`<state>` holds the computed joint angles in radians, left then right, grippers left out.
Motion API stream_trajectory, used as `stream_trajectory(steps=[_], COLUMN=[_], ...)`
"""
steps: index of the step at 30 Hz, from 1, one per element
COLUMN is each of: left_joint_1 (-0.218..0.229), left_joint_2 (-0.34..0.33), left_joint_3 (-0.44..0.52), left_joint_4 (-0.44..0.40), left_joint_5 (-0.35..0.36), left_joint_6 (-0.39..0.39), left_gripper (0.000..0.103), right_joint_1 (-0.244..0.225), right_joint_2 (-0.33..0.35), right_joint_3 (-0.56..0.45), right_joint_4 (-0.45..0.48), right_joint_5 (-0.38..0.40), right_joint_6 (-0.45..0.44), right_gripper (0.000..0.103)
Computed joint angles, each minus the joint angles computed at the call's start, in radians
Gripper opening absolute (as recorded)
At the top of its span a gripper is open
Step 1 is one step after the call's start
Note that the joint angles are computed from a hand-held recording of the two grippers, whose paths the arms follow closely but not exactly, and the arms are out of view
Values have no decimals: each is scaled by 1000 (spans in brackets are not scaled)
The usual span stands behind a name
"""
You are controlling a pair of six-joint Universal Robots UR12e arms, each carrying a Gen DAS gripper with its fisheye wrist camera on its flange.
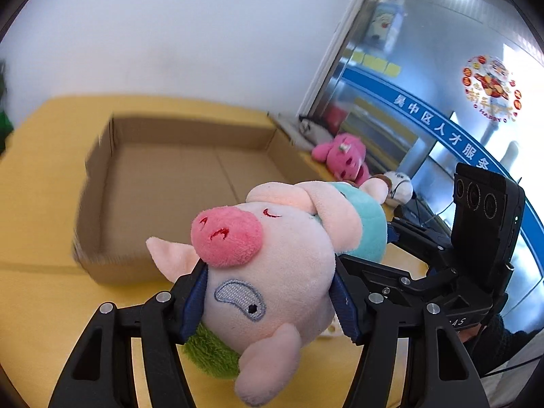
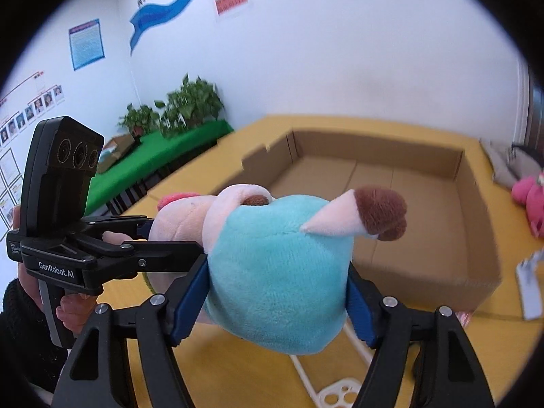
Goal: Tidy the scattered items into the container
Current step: 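Lift the plush pig with both grippers and carry it over the box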
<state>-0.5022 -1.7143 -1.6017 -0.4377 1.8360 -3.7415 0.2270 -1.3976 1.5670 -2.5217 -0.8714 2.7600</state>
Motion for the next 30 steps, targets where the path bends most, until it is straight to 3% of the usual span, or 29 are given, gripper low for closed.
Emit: stream_trajectory(steps=[6,13,19,23,30], left_joint_1=[17,71,150,189,266], left_joint_2=[-16,-43,-69,-113,-156], left_joint_3=[149,298,425,513,539], left_joint_4=[-26,-33,-120,-192,-240], left_joint_5=[109,119,38,40,-15], left_joint_6=[228,365,382,415,354], left_gripper=[69,69,69,69,69], right_joint_1=[9,30,52,64,88], right_joint_2=[51,152,279,395,593], right_joint_3=[-147,-392,-646,-843,-1148], right_joint_4=[-131,-161,-92,-11,176], right_joint_5=[35,31,5,0,-18], right_joint_6=[68,129,172,231,242], right_gripper=[72,72,71,71,70])
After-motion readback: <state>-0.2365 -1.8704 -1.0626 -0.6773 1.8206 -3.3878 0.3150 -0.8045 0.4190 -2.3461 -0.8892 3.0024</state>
